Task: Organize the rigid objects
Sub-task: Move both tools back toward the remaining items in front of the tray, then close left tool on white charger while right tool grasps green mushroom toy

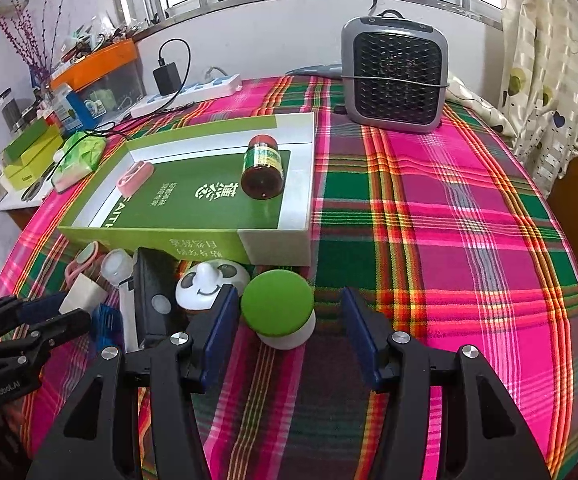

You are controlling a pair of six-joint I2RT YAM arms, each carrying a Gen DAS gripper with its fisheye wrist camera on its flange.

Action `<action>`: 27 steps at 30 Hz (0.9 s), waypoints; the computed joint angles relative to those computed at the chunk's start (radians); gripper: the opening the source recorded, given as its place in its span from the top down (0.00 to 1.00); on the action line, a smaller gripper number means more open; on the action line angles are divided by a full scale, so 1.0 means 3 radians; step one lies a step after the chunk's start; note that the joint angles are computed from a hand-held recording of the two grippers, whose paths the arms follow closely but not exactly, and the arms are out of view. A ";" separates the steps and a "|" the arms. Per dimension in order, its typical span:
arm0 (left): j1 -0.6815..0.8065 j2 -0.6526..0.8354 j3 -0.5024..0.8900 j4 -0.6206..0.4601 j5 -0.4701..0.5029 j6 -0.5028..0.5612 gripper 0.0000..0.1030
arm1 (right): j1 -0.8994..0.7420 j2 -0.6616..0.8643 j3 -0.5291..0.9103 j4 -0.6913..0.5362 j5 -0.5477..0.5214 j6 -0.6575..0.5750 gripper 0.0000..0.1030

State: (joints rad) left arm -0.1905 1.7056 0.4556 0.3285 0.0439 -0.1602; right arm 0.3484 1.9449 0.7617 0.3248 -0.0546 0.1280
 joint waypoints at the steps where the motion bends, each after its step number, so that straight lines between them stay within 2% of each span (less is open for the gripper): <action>1: -0.0008 0.0007 0.0008 0.0004 -0.0018 0.0006 0.62 | 0.0000 0.0004 0.0008 -0.0010 0.0006 0.0004 0.47; 17: 0.0037 0.0051 0.0009 0.0105 0.0015 -0.0029 0.62 | 0.0015 0.0025 0.0023 -0.0050 0.0057 -0.0030 0.47; 27: -0.0022 0.0022 -0.0025 0.0140 -0.0099 -0.0012 0.68 | 0.0077 -0.0006 -0.0023 -0.0002 0.0074 -0.0087 0.66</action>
State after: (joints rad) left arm -0.1971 1.7121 0.4480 0.3705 0.0143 -0.1636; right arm 0.3716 1.9430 0.7549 0.3243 -0.0324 0.1018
